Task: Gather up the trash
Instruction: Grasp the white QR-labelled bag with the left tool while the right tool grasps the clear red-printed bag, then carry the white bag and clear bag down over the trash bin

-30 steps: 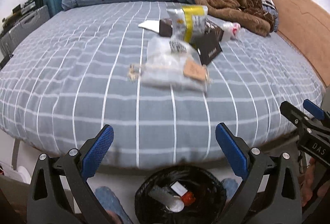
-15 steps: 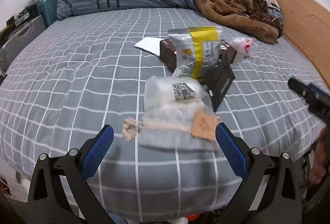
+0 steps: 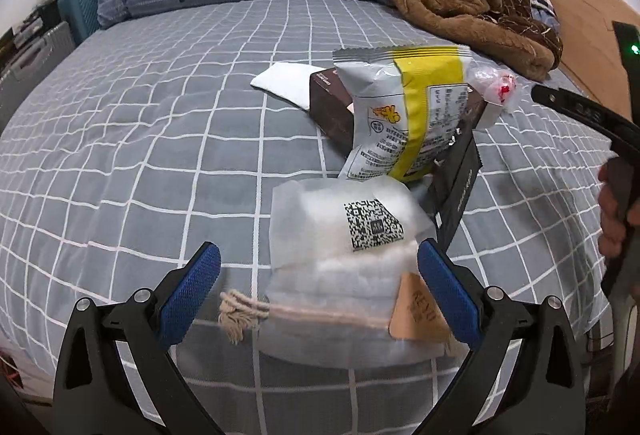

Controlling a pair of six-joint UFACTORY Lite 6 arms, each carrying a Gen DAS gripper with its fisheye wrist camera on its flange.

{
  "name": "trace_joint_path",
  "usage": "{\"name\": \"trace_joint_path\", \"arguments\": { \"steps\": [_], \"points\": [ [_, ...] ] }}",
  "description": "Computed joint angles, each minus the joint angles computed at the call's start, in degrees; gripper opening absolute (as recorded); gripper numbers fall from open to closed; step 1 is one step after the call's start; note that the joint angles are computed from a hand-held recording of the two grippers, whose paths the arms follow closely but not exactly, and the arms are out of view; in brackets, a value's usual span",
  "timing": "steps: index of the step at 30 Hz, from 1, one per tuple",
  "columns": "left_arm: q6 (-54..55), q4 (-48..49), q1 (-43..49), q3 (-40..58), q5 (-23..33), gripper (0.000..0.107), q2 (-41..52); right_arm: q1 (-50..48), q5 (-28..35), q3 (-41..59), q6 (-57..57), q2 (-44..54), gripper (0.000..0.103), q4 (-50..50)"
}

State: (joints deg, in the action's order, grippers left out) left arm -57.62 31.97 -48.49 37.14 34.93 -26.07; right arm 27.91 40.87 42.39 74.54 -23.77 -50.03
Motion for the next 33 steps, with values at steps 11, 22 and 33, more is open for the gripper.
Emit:
{"name": "trace_joint_path", "arguments": {
  "steps": [11,22,33],
  "points": [
    [10.5,-10.1,2.6,2.4,-2.6,0.064,5.3,-11.6,-13.0,7.3,-8.7,14.6,0.077,1.5],
    [16.3,-16.7,4.4,1.7,-2.3,0.037,1.6,-13.5,-14.6,11.2,-13.0,21.0,0.041,4.8],
    [18.0,-17.6,4.8,2.1,0.0,0.03,-1.7,-11.4,-11.0,10.0,-10.3,17.3,0.033,3.1]
  ]
}}
